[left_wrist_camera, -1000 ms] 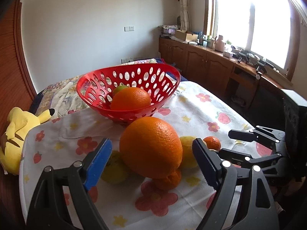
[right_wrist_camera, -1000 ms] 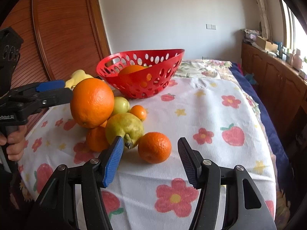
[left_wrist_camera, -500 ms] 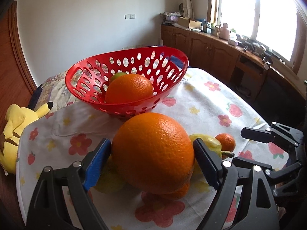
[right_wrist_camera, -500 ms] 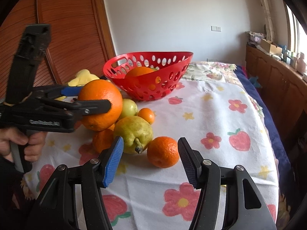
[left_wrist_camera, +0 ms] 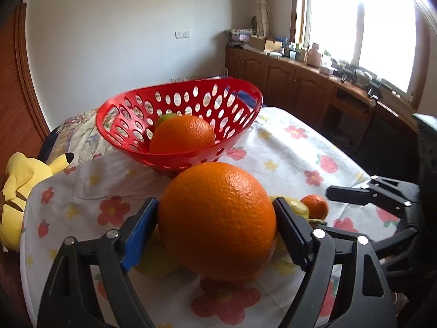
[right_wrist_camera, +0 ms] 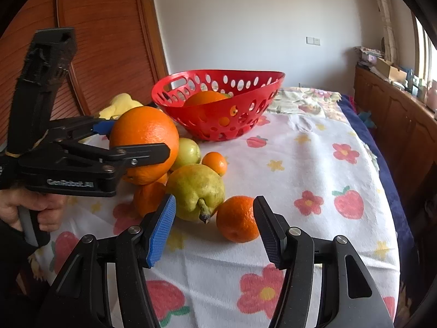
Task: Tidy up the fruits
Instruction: 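Grasp another large orange with the left tool while the right tool grasps the yellow-green pear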
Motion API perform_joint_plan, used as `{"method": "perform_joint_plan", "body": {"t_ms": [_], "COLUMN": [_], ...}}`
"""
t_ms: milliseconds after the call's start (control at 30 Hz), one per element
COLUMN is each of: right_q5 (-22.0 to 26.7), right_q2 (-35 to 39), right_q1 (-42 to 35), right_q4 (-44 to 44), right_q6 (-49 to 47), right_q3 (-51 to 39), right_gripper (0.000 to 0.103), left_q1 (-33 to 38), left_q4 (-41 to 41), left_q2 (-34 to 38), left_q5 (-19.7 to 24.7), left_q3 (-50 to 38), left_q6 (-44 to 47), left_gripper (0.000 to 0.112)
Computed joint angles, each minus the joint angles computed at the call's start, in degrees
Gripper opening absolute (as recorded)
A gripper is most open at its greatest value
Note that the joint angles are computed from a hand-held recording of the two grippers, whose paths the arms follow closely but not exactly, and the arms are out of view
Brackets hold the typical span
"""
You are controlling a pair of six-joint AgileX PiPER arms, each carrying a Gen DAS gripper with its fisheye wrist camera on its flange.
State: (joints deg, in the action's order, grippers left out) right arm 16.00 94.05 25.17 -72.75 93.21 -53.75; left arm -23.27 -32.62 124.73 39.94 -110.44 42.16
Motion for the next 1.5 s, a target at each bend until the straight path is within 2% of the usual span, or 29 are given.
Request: {"method": "perform_joint_plan", "body": {"t_ms": [233, 400, 467, 600, 833, 1000, 1167, 1367, 1500], "right_q5": [-2.2, -3.5, -3.9, -3.2, -1.8, -0.2, 1.5, 1.3, 1.2], "right_q2": [2.4, 5.2, 6.5, 8.4, 9.2, 10.5, 11.7, 11.7, 11.2], "right_q1": [-1.3, -2.1, -2.6, -2.9, -3.3, -3.4, -2.8, -2.8, -2.1], "right_q4": [6.3, 16.8, 23.7, 32.5, 38.6, 44.1, 44.1, 44.2, 40.3], "right_q6": [-7.9, -19.9, -27.4, -37.8, -45.6, -52.6, -54.1, -54.0, -50.1], "right_q3": [-3.0, -6.8, -8.5, -11.1, -12.2, -14.3, -15.8, -15.6, -14.4], "right_gripper": [0.061, 0.061, 0.061, 0.062, 0.062, 0.064, 0.064, 0.064, 0.062], "left_q1": [2.5, 4.5, 5.2, 7.2, 10.2, 11.0, 11.7, 12.0, 12.0], "left_q4": [-8.2, -11.8, -12.7, -15.4, -19.6, -20.0, -19.7, -19.9, -18.8], "left_q2": [-6.4, -9.8, -11.0, -12.6, -13.8, -13.7, -12.3, -11.9, -11.0], "left_q5": [-0.9, -1.3, -1.7, -2.1, -3.5, -6.5, -7.1, -8.2, -8.6], "left_q3": [7.2, 11.3, 13.0, 16.3, 21.6, 25.7, 26.6, 28.1, 28.1], "left_q6": [7.9, 12.1, 13.3, 16.1, 20.8, 22.4, 22.5, 23.4, 22.6], "left_gripper": [0.083, 0.083, 0.083, 0.083, 0.083, 0.083, 0.083, 0.083, 0.083]}}
